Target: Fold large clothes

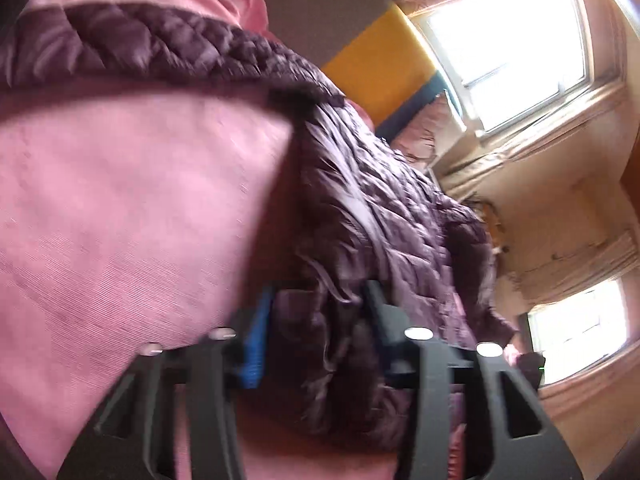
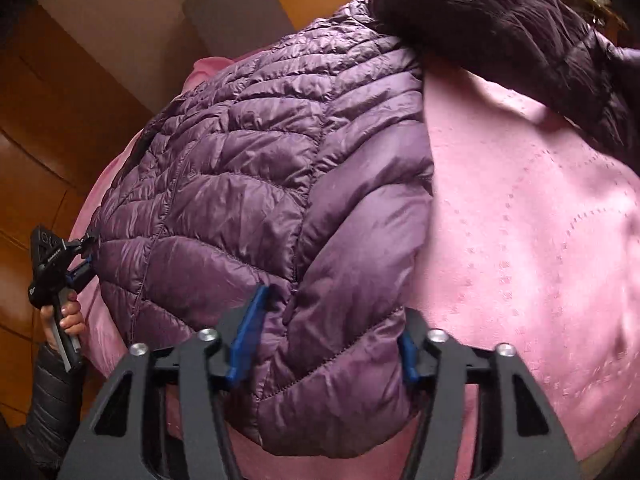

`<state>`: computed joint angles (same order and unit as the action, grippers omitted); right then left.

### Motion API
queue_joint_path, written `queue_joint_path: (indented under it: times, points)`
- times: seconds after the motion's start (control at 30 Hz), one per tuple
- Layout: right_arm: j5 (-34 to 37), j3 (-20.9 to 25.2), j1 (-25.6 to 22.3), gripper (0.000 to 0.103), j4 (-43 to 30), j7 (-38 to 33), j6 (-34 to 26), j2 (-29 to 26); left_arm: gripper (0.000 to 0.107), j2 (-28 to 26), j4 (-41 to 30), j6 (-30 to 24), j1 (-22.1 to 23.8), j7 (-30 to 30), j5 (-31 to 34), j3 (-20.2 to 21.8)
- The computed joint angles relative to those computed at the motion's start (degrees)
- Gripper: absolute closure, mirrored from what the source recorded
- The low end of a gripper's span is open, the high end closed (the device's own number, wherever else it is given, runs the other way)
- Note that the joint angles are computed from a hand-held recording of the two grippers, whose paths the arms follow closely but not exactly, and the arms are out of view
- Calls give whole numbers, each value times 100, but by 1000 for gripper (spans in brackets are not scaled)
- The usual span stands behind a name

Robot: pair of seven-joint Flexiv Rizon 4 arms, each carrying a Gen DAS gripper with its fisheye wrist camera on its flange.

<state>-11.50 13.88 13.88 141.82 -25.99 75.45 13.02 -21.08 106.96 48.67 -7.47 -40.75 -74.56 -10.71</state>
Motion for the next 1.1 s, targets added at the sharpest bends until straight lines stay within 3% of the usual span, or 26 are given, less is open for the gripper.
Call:
queue_joint_path:
  times: [0.03, 0.1, 0.17, 0.3, 0.47, 0.73, 0.8, 0.83, 0.93, 0.97, 1.0, 1.1]
  points:
    - [-39, -8, -6, 79, -9, -72, -63, 65, 87, 54, 44, 30, -21, 111, -23, -8]
    - [-347, 81, -87, 86, -150, -42, -300, 197, 101, 245, 115, 12, -73, 234, 177, 39]
    - [-538, 71, -196, 90, -156, -116, -275, 373, 103, 458, 152, -23, -94, 314, 252, 90]
    - [-447, 115, -161, 92, -85, -273, -324, 1013, 105, 930, 279, -204, -115, 301, 305, 260]
    - [268, 290, 308, 92, 320, -356, -1012, 1794, 105, 1567, 865, -603, -95, -130, 866, 653]
    - [1003, 715, 1062, 93, 880, 161, -1706, 1742, 105, 2152, 2339, -193, -177, -1018, 2217, 990]
    - [1006, 664, 1126, 89, 892, 117, -1804, 1803, 102, 2259, 2459, -10, -216, -1168, 2394, 984]
    - [995, 627, 1137, 78, 836, 57, -2021, 1891, 101, 2304, 2441, 83, -229, -1245, 2534, 977]
    - [555, 711, 835, 52, 698, 48, -2530, 2290, 70, 2402, 2350, 531, -257, -1373, 2839, 979]
    - [389, 767, 711, 46, 683, 128, -2571, 2372, 52, 2440, 2345, 909, -320, -1329, 2736, 944]
    - [155, 814, 551, 45, 678, 225, -2496, 2414, 47, 2391, 2233, 1084, -368, -1366, 2667, 903]
    - [-556, 968, 58, 41, 636, 620, -1767, 1984, 47, 2300, 1985, 1398, -588, -796, 1770, 819]
